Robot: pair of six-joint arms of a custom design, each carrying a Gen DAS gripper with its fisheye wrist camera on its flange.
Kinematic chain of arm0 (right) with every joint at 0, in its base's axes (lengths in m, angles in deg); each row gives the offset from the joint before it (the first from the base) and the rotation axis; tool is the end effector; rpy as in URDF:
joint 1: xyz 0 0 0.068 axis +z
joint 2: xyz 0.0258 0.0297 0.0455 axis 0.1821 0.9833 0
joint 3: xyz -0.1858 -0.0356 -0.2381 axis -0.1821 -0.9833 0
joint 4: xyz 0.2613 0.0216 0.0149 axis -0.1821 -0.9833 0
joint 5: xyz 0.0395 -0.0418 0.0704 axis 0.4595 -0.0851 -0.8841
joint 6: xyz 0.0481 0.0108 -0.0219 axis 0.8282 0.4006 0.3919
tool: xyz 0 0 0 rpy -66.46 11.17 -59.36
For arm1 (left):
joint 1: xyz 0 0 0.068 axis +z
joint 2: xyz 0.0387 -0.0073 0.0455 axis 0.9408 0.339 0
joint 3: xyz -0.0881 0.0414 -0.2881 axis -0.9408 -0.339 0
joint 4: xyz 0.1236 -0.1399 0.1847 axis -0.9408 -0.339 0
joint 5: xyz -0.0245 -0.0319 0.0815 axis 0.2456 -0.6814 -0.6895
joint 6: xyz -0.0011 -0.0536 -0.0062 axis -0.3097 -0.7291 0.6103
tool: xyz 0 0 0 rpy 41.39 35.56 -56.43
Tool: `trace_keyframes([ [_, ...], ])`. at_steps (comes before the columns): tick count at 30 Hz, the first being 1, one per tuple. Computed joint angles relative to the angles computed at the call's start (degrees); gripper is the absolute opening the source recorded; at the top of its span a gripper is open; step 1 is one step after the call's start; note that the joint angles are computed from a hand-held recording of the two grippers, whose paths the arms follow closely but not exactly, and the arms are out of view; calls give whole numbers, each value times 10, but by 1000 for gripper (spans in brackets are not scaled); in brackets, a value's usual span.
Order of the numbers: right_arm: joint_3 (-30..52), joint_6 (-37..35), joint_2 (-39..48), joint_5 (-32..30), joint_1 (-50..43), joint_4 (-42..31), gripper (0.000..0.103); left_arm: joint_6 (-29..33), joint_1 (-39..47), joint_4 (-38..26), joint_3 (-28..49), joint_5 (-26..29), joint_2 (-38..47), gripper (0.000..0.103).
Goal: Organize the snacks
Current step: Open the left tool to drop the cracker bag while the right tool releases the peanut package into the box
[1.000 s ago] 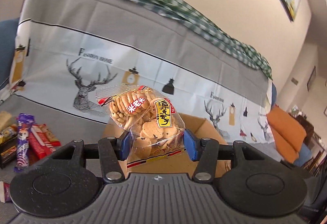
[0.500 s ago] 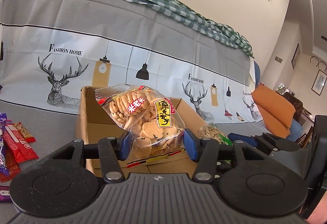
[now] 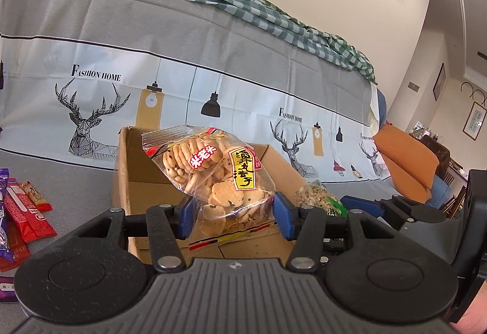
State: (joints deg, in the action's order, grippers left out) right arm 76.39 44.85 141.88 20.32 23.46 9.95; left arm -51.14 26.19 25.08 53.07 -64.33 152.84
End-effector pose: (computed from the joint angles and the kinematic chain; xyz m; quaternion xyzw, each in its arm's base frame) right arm 0.2188 0.0584 0.1351 -0.2747 0.8069 0.0767 0.5172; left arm 0.1527 -0.1213 0.1494 -0.0960 0.8320 -0.1459 0.5266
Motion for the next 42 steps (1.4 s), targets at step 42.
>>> trace_keyframes([
  [42, 1, -1, -2, -1, -1, -3, 87, 0, -1, 8, 4, 0, 14, 58],
])
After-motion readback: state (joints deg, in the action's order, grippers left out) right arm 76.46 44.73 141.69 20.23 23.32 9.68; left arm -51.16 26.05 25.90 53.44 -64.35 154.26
